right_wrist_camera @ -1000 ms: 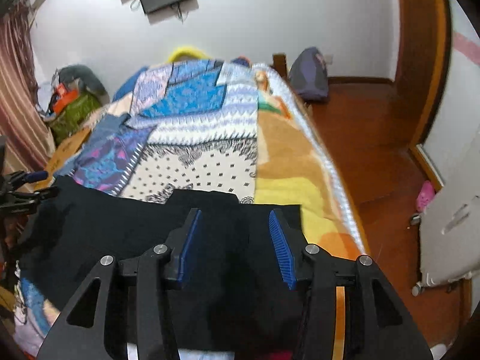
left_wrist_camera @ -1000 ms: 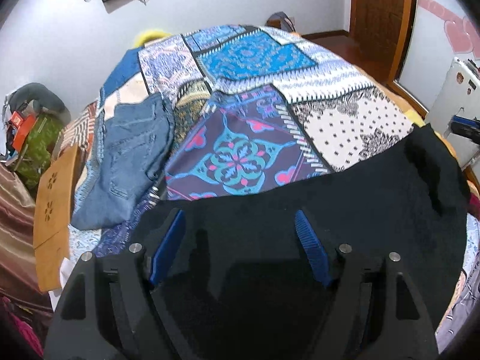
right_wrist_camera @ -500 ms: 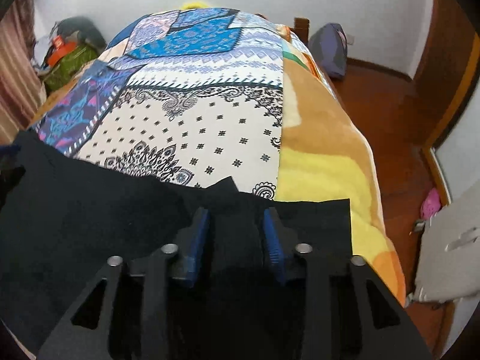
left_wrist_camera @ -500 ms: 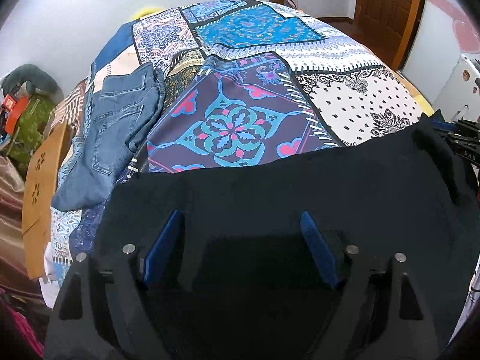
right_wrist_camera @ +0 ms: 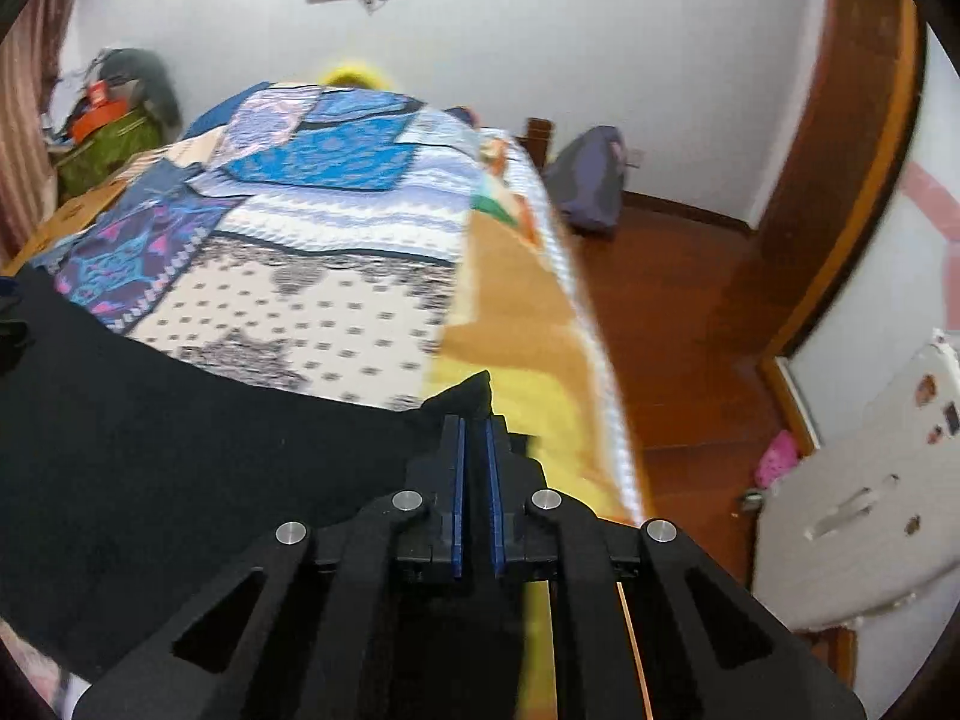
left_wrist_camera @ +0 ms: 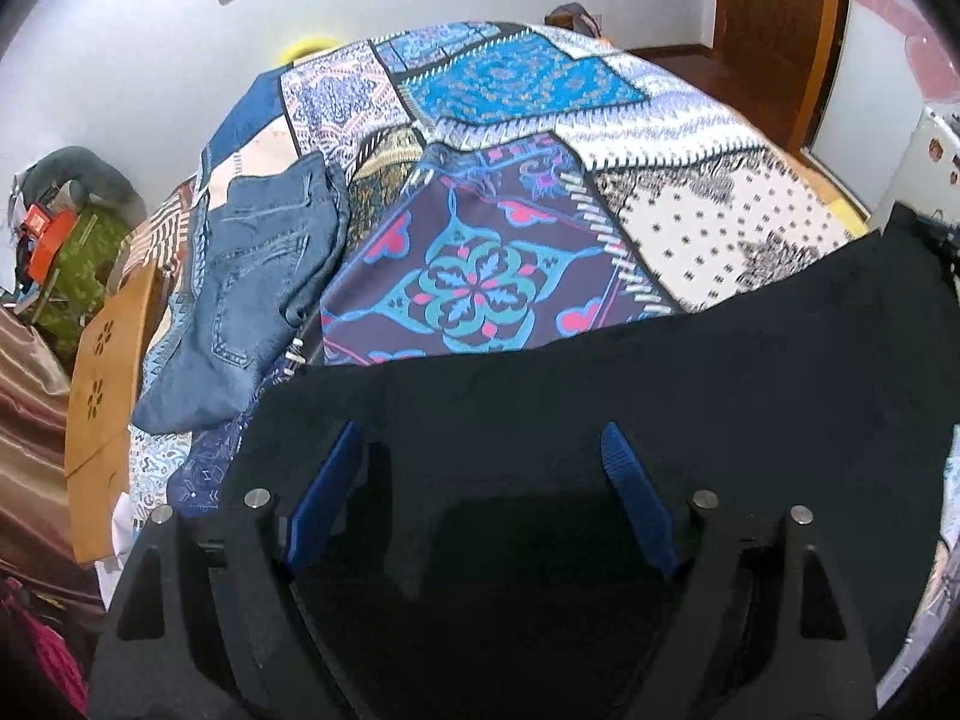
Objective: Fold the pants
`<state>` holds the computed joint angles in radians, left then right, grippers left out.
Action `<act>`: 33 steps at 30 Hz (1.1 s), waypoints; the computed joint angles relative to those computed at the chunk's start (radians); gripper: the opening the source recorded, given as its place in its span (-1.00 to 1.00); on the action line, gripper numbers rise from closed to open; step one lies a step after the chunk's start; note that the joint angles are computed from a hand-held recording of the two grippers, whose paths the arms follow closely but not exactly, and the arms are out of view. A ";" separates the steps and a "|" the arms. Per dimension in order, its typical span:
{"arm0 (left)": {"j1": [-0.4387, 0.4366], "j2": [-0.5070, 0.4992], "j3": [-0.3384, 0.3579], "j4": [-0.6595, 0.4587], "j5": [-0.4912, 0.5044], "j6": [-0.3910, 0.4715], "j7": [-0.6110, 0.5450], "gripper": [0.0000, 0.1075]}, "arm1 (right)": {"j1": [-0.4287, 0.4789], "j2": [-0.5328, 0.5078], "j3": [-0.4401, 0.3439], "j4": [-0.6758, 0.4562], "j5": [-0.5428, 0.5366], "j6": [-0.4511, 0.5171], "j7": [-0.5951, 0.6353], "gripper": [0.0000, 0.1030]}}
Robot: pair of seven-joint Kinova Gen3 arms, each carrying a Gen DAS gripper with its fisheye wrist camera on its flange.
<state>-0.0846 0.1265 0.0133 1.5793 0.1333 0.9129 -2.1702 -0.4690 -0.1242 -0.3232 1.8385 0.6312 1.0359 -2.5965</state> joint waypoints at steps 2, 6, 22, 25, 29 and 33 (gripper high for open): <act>0.000 0.000 0.003 -0.013 0.009 0.012 -0.009 0.53 | 0.009 -0.005 0.007 0.012 -0.010 0.009 -0.005 -0.90; 0.007 0.003 0.034 -0.036 -0.006 0.011 -0.039 0.53 | 0.010 0.010 0.007 0.037 -0.022 0.009 -0.014 -0.90; 0.058 0.045 0.024 -0.015 -0.038 0.034 0.007 0.53 | -0.007 0.059 0.036 0.044 0.024 -0.024 -0.056 -0.90; 0.044 0.040 0.021 -0.019 -0.020 0.047 0.000 0.53 | -0.015 0.085 0.052 0.034 -0.027 0.001 -0.017 -0.70; -0.002 -0.013 0.010 -0.020 0.056 0.053 -0.068 0.53 | -0.032 0.044 0.047 -0.003 -0.059 0.079 0.000 -0.26; -0.043 -0.069 -0.019 -0.021 0.130 0.085 -0.143 0.53 | -0.041 -0.025 0.007 -0.045 -0.088 0.080 0.014 -0.19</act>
